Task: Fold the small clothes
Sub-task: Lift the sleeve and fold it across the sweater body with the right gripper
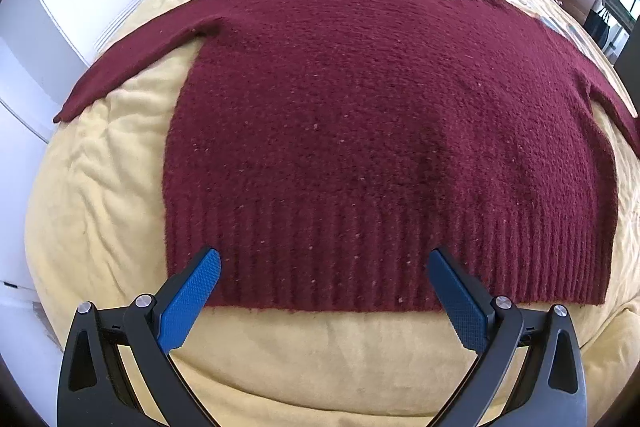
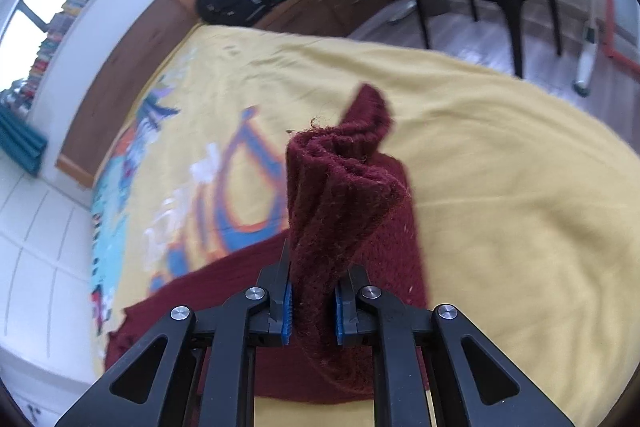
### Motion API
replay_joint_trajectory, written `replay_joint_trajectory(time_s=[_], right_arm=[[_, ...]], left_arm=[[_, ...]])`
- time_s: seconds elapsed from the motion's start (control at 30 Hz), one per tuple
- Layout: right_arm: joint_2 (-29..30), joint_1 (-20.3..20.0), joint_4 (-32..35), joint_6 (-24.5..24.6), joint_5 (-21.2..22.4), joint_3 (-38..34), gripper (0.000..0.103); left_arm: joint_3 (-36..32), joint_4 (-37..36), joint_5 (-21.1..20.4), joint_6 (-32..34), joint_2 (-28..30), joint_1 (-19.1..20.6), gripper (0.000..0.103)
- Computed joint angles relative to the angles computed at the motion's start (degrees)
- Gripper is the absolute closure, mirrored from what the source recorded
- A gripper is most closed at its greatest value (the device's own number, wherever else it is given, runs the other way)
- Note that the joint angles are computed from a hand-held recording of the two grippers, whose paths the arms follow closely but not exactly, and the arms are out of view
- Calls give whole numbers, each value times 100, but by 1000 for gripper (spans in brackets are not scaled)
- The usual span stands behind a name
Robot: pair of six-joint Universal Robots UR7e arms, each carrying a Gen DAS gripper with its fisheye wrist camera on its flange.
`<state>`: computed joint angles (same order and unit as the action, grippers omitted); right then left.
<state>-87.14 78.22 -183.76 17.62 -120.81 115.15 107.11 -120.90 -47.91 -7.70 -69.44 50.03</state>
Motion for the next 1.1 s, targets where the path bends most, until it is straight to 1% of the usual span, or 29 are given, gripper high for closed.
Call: replay_joint_trajectory(time_s=[0.17,0.37,0.5,0.7,0.8,0.93,1.1], right_arm=[[616,422,171,86,135,-520,90],[1461,952,465,26,208,-1301,90],[1903,1203,676,9,264,-1753,90],[2492,1482,964,37,319,-2378,90],[2827,1633,1105,48,352,-2729,90],[3261,1790,1314,32,380,-3173,90],[3854,1947,1484,39,562,-3688,90]], left_arm=[[-44,150,2,10,-149,71,1],[-121,187,12,38,-366,208,1],[-190,250,20,15,-468,325,1],[-275,323,-16,-16,-681,530,1],[-272,323,66,-65,-787,591,1],[-343,317,20,-73,-836,690,1],[-524,380,-54,-47,-808,814,1]])
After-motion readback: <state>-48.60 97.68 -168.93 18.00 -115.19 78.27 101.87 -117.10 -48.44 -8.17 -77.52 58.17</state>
